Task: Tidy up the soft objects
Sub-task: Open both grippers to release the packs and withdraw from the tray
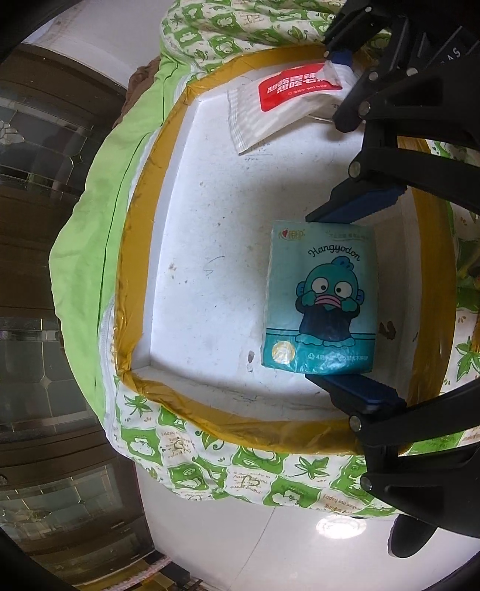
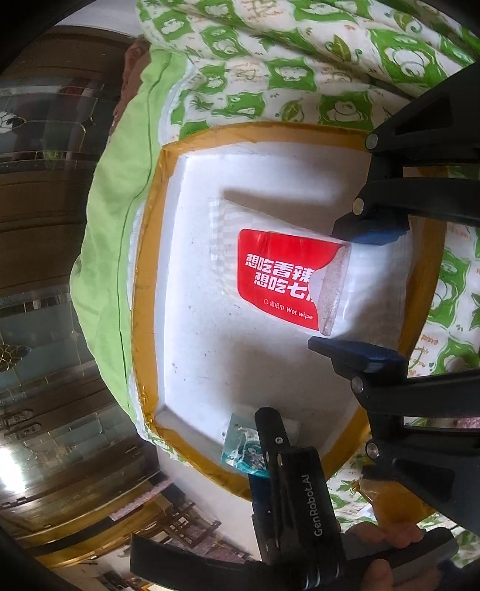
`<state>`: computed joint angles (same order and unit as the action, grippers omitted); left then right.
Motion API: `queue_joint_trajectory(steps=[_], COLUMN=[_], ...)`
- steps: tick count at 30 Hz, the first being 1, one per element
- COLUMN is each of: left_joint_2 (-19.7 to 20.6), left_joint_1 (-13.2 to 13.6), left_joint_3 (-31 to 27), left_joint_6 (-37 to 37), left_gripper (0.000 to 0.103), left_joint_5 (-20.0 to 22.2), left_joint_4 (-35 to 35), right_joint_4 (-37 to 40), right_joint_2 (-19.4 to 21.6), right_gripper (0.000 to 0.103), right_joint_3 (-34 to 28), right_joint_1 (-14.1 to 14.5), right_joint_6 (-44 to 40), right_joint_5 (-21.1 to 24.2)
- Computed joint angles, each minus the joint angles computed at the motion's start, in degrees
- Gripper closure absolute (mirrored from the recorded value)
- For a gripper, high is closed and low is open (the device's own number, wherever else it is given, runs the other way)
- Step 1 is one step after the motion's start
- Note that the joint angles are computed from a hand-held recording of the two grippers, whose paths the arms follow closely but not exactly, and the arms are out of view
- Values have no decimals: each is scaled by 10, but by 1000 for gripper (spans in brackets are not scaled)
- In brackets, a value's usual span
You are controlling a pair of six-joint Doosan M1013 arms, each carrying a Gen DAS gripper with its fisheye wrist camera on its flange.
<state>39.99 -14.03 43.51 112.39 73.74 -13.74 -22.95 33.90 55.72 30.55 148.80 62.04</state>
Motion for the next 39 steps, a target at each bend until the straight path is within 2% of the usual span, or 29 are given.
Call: queue_joint_trajectory(steps=[3, 5, 6, 9, 15, 18, 21, 27, 35, 39], left_joint_2=[3, 1, 1, -7, -50, -83, -120, -191, -240, -246], left_joint_1=[2, 6, 8, 12, 27, 38, 52, 78, 111, 112], left_joint_3=[-7, -8, -8, -3, 45, 88, 145, 269, 366, 386], left_joint_6=[-3, -5, -6, -9, 5, 25, 57, 95, 130, 155], left_gripper=[20, 19, 19, 19, 17, 10, 9, 8, 8, 8], left_joint_5=[10, 12, 13, 9, -35, -68, -106, -183, -201, -192], left_joint_4=[-12, -23, -26, -34, -61, -79, -101, -99, -160, -165], right_joint_4=[-7, -19, -29, -44, -102, -139, -163, -223, -203, -177], right_joint_2=[1, -2, -3, -14, -38, -50, -64, -91, -108, -123], right_gripper=[53, 42, 33, 29, 18, 9, 8, 1, 1, 1], right_joint_3=[-1, 3, 6, 18, 49, 63, 79, 114, 144, 170], right_joint_1=[2, 5, 8, 13, 29, 38, 47, 74, 96, 105], right_joint_6=[2, 8, 16, 36, 95, 126, 146, 194, 223, 236], right_joint_5=[2, -3, -6, -17, -42, -50, -60, -58, -55, -74])
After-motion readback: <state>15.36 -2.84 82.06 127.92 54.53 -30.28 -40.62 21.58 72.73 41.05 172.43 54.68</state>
